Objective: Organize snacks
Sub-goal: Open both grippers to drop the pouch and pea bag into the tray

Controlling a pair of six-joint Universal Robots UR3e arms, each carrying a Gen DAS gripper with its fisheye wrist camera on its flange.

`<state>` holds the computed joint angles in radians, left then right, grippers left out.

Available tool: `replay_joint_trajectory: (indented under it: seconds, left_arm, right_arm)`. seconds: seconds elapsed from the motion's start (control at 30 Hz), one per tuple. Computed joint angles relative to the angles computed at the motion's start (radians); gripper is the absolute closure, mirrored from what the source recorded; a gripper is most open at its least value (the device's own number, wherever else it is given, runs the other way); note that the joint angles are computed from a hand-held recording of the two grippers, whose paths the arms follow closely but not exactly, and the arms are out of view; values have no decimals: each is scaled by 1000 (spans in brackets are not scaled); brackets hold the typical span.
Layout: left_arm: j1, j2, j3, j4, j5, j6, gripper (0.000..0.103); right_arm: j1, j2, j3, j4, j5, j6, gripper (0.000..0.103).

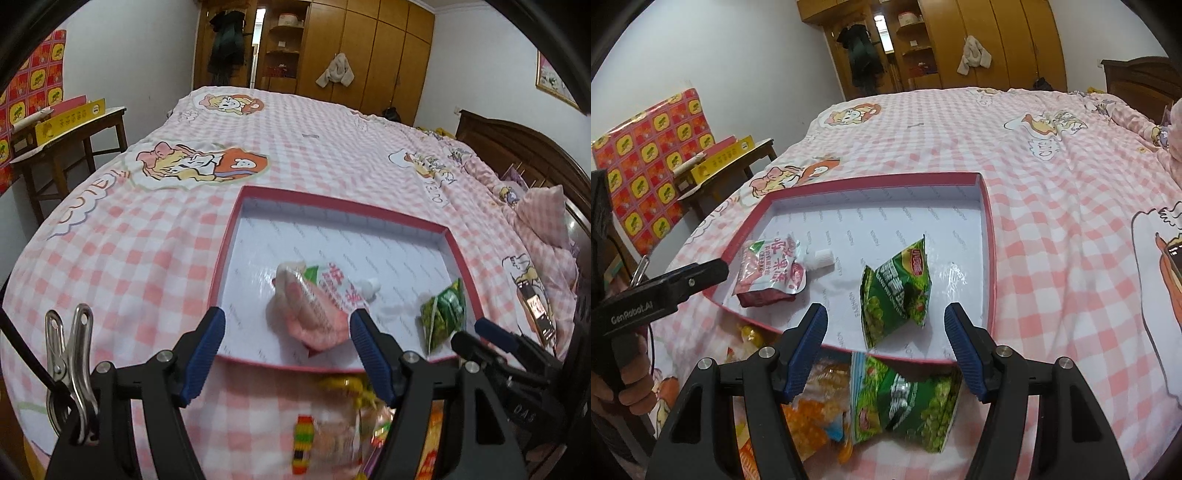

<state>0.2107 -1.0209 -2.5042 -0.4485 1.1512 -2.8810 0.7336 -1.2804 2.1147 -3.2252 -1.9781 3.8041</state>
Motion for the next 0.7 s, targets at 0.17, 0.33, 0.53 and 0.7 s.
replay_joint_trajectory:
  seconds: [0.17, 0.33, 0.53, 0.7]
  left_arm:
    - [52, 174, -45, -154, -27, 67, 29]
    - [90, 308, -68, -299, -52, 115, 29]
    - [119, 444, -83, -455, -63, 172, 29]
    - [146, 555, -112, -582, -56, 225, 29]
  right_arm:
    - [24, -27, 26, 22, -20, 37, 35]
    - [53, -55, 57, 27, -45, 61, 36]
    - [88, -94, 97, 39, -72, 93, 35]
    - [120, -127, 127, 68, -86, 115, 35]
